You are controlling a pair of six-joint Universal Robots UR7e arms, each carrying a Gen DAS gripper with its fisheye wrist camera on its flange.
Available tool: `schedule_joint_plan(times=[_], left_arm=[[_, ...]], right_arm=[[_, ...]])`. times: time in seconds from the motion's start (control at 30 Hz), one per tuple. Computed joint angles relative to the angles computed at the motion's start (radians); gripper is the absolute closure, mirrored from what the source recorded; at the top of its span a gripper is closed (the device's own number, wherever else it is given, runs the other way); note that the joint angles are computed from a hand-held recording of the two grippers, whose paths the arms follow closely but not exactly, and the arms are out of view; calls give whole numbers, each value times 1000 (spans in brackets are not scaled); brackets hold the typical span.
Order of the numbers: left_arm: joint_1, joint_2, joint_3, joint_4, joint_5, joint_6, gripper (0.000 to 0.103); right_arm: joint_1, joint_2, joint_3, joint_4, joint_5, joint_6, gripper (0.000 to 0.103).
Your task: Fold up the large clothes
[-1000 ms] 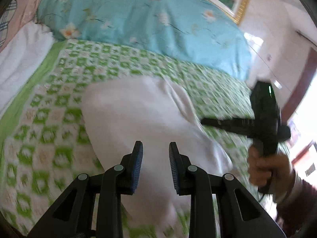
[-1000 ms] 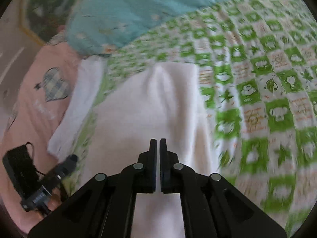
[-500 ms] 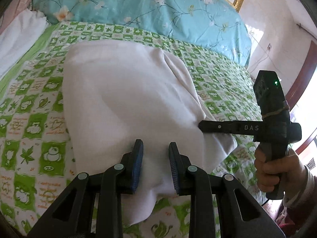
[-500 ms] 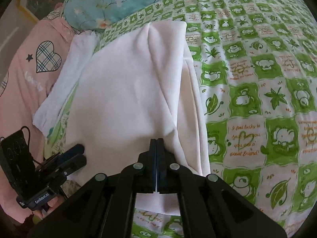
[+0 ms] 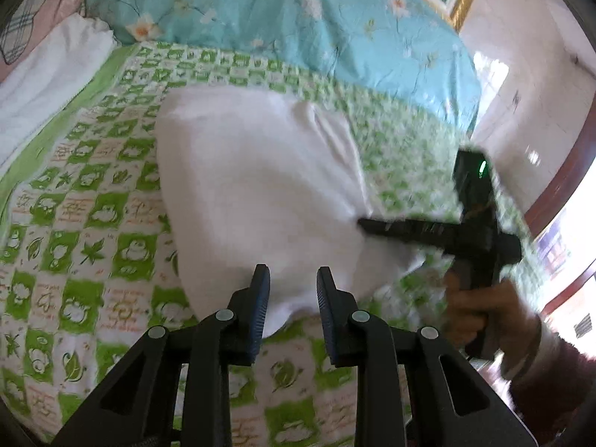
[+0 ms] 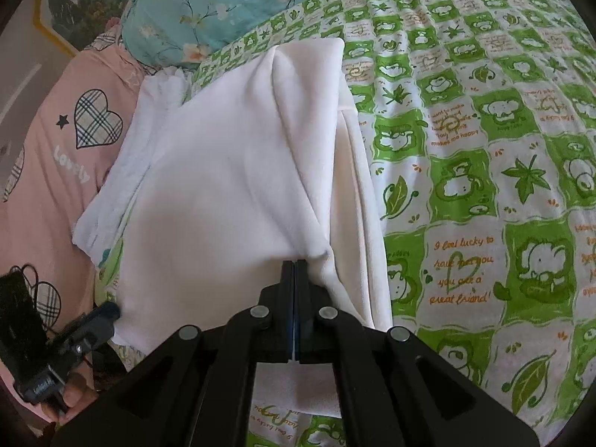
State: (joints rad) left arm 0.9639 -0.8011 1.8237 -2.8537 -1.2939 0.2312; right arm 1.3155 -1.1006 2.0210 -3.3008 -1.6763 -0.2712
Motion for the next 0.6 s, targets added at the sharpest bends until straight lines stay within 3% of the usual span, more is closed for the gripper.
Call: schedule_joint_plan(times=[0.07,0.17,0.3,0.43,0.5,0.57,0.6], left_arm=[[17,24,-19,27,6,24,85],[62,42,-64,70,-78,-1,102],[113,45,-100,121,-196,-76,103],[70,11,-61,101,-116,-96,101],[39,-16,-25,76,-75,-89,84],[13,-43,13,33,-30,-88,34],[-4,-54,35,-5,16,-91,27]], right_arm=[[-3,2,1,-8,8,-1,103],[-4,3,3,-12,8,3,103],[-7,-3,4,0,16,11,103],[0,-14,3,22,2,21,103],[18,-27,11,30,-31,19,101],[44,-38,25,20,-72,9,101],[56,-44,36,10,-93,3,100]])
